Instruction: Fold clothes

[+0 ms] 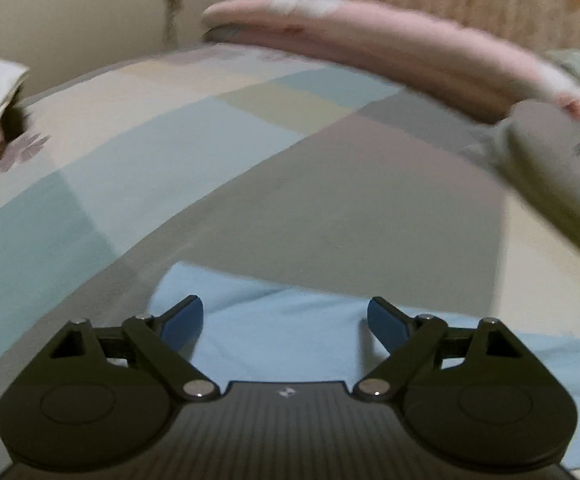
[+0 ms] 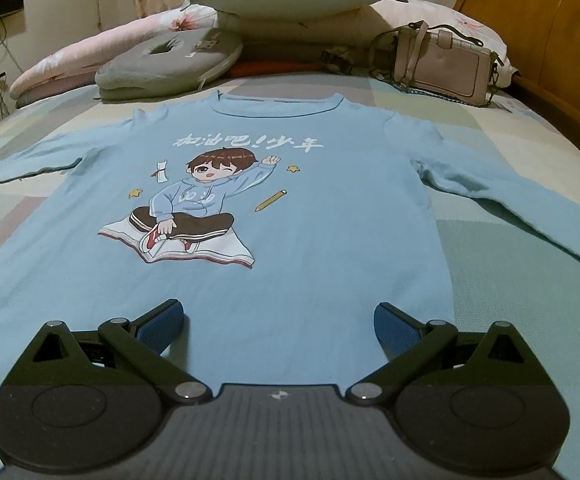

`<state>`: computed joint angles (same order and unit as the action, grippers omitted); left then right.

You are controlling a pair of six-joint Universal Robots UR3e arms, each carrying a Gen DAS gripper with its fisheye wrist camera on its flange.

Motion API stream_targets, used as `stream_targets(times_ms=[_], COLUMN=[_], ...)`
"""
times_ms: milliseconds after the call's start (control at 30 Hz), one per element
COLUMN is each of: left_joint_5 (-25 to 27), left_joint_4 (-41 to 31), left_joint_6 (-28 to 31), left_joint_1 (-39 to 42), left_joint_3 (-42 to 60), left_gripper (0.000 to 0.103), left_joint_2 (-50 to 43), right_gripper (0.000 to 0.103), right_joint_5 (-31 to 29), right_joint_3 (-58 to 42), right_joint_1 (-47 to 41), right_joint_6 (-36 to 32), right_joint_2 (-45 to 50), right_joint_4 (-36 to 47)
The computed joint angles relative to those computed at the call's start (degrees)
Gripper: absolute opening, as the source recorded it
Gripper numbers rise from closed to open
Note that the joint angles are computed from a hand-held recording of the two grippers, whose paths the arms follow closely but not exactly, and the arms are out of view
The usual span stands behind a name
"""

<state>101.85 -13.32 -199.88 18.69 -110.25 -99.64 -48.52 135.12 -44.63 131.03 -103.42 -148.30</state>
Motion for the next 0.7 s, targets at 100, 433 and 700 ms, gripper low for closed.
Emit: stream_targets(times_ms=[100, 433, 700], left_joint_5=[-5.3, 5.0, 14.1], left_joint_4=[-2.9, -21.5, -31.2], left_joint_6=[0.4, -1.8, -9.9], left_joint_1=[-2.3, -22.9, -25.7], left_joint_3=[2.4, 36.2, 54.0], left_gripper=[0.090, 0.091, 0.095], left_joint_2=[0.7, -23.1, -32.3], right_gripper=[0.103, 0.103, 0.103], right_joint_5=[0.1, 0.0, 1.9], right_joint_3=[-0.2, -0.4, -2.5], right_joint_1=[0.0, 0.2, -1.7], right_joint_6=[0.5, 0.9, -0.9], right_joint_2=[0.0, 0.2, -1.6], right_joint_4=[0.2, 0.2, 8.4])
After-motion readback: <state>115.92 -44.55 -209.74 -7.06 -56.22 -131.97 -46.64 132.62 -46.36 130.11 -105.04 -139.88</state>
